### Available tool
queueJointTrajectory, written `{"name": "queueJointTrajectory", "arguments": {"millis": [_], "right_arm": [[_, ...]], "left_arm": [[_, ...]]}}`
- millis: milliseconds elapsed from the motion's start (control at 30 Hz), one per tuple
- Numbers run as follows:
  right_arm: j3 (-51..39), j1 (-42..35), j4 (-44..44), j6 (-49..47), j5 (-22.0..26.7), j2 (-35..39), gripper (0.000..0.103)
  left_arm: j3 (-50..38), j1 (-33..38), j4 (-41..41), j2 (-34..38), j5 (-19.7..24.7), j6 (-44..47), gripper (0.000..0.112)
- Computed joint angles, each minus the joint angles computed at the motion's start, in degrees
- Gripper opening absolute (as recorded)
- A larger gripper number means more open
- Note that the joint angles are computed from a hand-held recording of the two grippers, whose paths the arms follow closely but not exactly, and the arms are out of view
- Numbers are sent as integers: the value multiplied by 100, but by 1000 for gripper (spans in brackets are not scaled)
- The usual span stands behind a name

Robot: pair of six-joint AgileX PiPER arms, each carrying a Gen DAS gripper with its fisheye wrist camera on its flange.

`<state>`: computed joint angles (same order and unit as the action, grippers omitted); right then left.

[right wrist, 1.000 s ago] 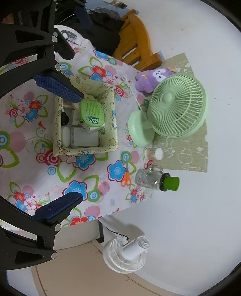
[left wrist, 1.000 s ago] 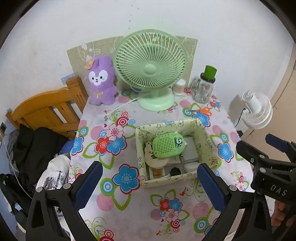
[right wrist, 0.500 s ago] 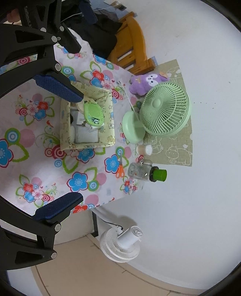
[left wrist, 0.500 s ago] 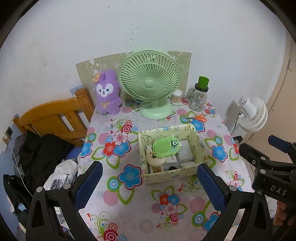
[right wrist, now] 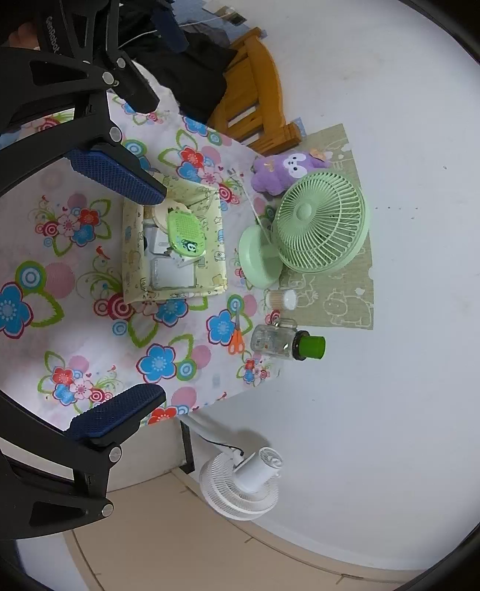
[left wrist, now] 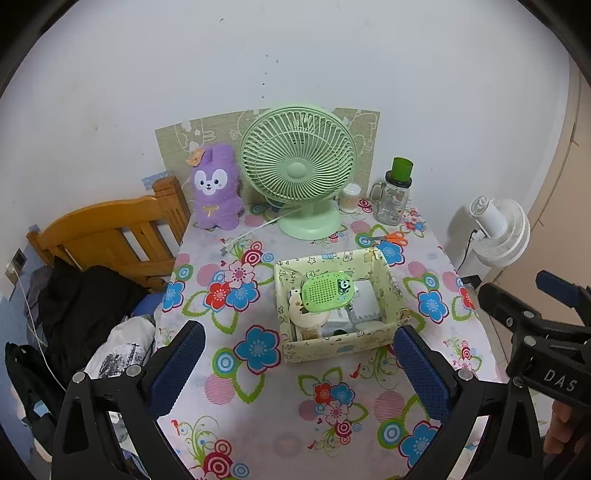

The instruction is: Organize rigid objects

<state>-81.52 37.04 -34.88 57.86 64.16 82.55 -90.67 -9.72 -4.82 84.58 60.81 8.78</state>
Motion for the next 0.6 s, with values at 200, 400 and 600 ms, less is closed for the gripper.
{"name": "queueJointTrajectory", "arguments": {"millis": [200, 400, 600], "right_arm": [[-37, 22, -81, 55, 48, -5, 99], [-62, 57, -257, 142, 98, -4, 99], [-15, -3, -145, 104, -15, -50, 99]], "left_arm": [[-125, 24, -30, 32, 50, 22, 103], [-160, 19, -29, 56, 40, 54, 103], [-171, 5, -32, 62, 47, 50, 103]]}}
